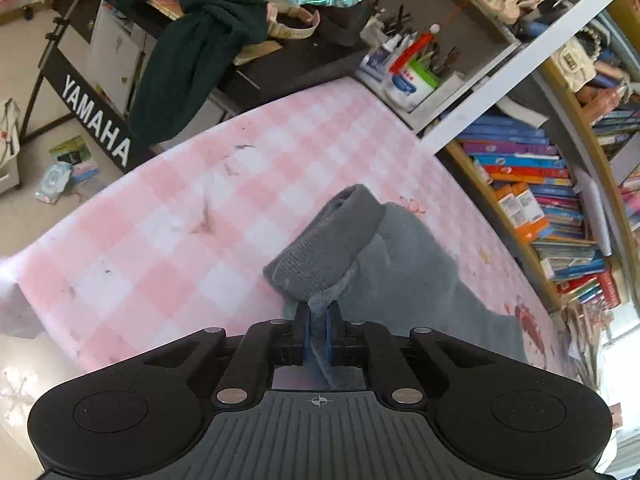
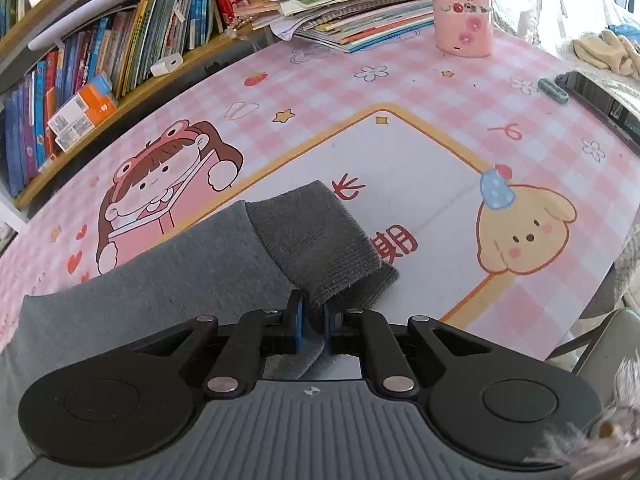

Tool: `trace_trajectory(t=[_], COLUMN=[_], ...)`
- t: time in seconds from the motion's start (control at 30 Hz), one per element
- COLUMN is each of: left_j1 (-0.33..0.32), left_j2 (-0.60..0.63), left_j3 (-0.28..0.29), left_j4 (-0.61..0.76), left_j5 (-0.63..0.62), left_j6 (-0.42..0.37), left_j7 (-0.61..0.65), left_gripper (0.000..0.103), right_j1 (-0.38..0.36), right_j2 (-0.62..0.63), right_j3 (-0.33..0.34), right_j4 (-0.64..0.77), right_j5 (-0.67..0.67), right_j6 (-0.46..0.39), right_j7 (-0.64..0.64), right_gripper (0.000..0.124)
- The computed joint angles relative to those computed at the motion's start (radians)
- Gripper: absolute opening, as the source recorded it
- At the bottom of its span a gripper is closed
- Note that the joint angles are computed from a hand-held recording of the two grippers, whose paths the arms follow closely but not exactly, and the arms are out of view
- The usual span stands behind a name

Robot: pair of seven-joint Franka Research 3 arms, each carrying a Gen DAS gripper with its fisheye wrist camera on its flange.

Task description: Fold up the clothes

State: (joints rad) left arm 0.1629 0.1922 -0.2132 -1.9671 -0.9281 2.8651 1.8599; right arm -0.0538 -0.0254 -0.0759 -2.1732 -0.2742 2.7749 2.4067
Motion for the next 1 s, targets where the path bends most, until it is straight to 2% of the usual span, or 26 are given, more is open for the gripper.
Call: trace_trajectory(t=[0.07,0.1,0.13,0.17,0.2,0.27,0.4,0.47,0.53,0.57,0.6,0.67,0.73,0.77,0.8,0.87,0.9,0.93,0.97,1.0], left_j1=[0.011,0.009,-0.003,-0.009,-0.013,-0.015,-0.010,-0.003,-0.002,0.001,0.009,0.033,0.042,0.057,0.098,0.119,0.128,0.114,0.088,0.040], left_j2=[-0.010,-0.017,-0.025,-0.033,-0.040,-0.040,0.014,0.034,0.062,0.077,0.098,0.145,0.163,0.155,0.138,0.095,0.074,0.070,0.066,0.074], left_j3=[-0.006,-0.001,0.013,0.019,0.025,0.033,0.038,0.018,0.004,-0.004,-0.012,-0.034,-0.053,-0.081,-0.143,-0.182,-0.197,-0.176,-0.142,-0.072], left_j4=[-0.002,-0.004,-0.011,-0.020,-0.028,-0.031,0.027,0.045,0.076,0.094,0.122,0.183,0.217,0.219,0.218,0.202,0.197,0.181,0.165,0.146], left_j5=[-0.036,-0.033,0.004,0.014,0.023,0.031,0.064,0.048,0.055,0.058,0.058,0.039,0.027,-0.038,-0.159,-0.329,-0.367,-0.376,-0.323,-0.204], left_j6=[-0.008,-0.011,-0.006,0.003,0.013,0.010,-0.062,-0.052,-0.049,-0.060,-0.088,-0.153,-0.140,-0.106,-0.060,-0.015,0.000,0.008,0.013,-0.009], left_j7=[0.036,0.035,-0.005,-0.028,-0.051,-0.094,-0.204,-0.201,-0.214,-0.226,-0.236,-0.237,-0.201,-0.111,0.049,0.266,0.323,0.310,0.227,0.074], left_gripper=[0.016,0.025,0.034,0.055,0.067,0.068,0.066,0.065,0.061,0.049,0.032,0.012,0.009,0.008,0.008,0.008,0.008,0.009,0.009,0.008], right_j1=[0.000,-0.001,-0.002,-0.006,-0.010,-0.014,-0.010,-0.005,-0.002,0.000,0.004,0.010,0.015,0.016,0.017,0.017,0.016,0.014,0.015,0.016], right_j2=[0.000,0.000,-0.007,-0.016,-0.026,-0.035,-0.018,-0.004,0.010,0.018,0.025,0.039,0.044,0.039,0.028,0.010,0.007,0.010,0.013,0.017], right_j3=[0.000,0.000,0.001,0.003,0.006,0.006,-0.001,-0.004,-0.003,-0.003,-0.004,-0.006,-0.011,-0.014,-0.015,-0.012,-0.008,-0.004,-0.002,0.000], right_j4=[0.005,0.007,0.002,-0.005,-0.012,-0.026,-0.024,-0.018,-0.005,0.006,0.016,0.031,0.036,0.031,0.014,-0.013,-0.016,-0.014,-0.012,-0.009], right_j5=[-0.011,-0.017,-0.047,-0.079,-0.110,-0.072,0.099,0.186,0.192,0.194,0.207,0.232,0.227,0.220,0.217,0.209,0.187,0.172,0.158,0.145], right_j6=[-0.011,-0.016,-0.017,-0.019,-0.023,-0.014,-0.003,0.006,0.008,0.001,-0.003,-0.001,0.023,0.045,0.089,0.159,0.163,0.145,0.126,0.107], right_j7=[0.004,0.006,0.042,0.084,0.125,0.118,0.051,0.015,0.017,0.011,-0.006,-0.043,-0.059,-0.055,-0.053,-0.057,-0.051,-0.044,-0.038,-0.033], right_gripper=[0.013,0.016,0.025,0.036,0.040,0.046,0.046,0.046,0.046,0.042,0.037,0.025,0.017,0.015,0.015,0.014,0.014,0.014,0.014,0.014])
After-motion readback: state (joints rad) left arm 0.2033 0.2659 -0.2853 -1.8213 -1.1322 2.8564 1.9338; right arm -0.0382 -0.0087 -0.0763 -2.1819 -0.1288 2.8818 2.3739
